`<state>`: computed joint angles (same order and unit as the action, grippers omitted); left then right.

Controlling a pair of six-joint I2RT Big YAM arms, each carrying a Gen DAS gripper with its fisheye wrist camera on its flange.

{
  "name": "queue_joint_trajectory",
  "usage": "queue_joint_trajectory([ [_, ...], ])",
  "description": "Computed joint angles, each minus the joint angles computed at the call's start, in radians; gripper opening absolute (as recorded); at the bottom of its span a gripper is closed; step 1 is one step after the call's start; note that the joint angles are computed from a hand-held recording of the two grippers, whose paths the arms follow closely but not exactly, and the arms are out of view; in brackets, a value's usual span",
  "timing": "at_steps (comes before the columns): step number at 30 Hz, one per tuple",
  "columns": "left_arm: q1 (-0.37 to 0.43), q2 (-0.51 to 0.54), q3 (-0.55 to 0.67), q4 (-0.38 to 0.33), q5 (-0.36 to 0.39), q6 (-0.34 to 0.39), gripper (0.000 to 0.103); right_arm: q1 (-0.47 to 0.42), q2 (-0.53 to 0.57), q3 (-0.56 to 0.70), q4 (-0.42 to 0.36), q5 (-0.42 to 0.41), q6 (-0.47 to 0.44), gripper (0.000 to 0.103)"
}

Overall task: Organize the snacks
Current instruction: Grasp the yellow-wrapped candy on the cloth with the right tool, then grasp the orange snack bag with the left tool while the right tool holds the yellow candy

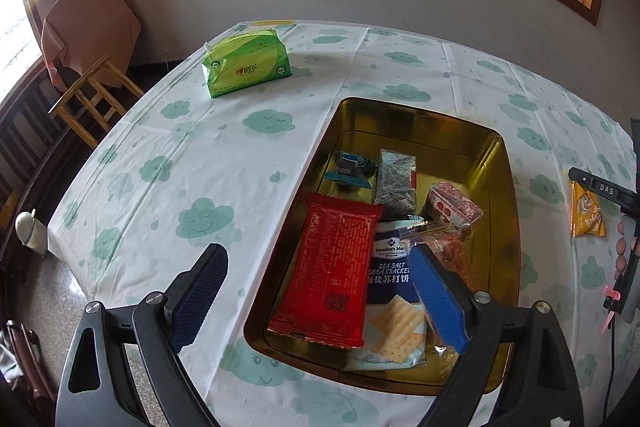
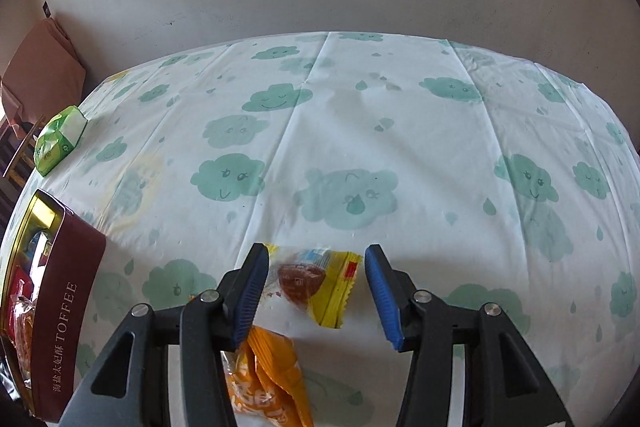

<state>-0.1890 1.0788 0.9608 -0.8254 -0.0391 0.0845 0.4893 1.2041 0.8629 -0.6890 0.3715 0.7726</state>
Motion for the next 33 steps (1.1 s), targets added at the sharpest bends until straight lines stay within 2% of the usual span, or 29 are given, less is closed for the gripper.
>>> queue_joint_trajectory([
  [3,-0.037,0.004,0.004,-0.006,-0.01,-0.004,0.09,0.024,0.013,0.003,-0.003,0.049,-0.021,0.048],
  [4,-0.052,0.004,0.004,-0.007,-0.014,-0.004,0.09,0.03,0.012,0.0,0.0,0.061,-0.022,0.045],
  [5,-0.066,0.004,0.004,-0.01,-0.018,-0.005,0.09,0.032,0.007,-0.005,0.007,0.062,-0.026,0.035],
  [9,-0.125,0.004,0.009,-0.016,-0.025,-0.013,0.09,0.029,-0.022,-0.027,0.015,0.072,-0.018,0.032],
  [14,-0.209,0.008,0.015,-0.019,-0.006,-0.035,0.09,0.023,-0.112,-0.089,-0.014,0.104,0.034,0.031],
  [21,-0.352,0.042,0.039,0.001,0.056,-0.088,0.09,0.034,-0.299,-0.207,-0.127,0.162,0.14,0.031],
  [26,-0.456,0.108,0.08,0.022,0.072,-0.135,0.09,0.076,-0.427,-0.263,-0.271,0.228,0.237,0.031],
  [29,-0.496,0.163,0.111,0.036,0.122,-0.171,0.09,0.122,-0.484,-0.283,-0.362,0.265,0.306,0.031],
  [33,-0.554,0.232,0.141,0.066,0.095,-0.205,0.09,0.163,-0.539,-0.308,-0.427,0.287,0.366,0.031],
])
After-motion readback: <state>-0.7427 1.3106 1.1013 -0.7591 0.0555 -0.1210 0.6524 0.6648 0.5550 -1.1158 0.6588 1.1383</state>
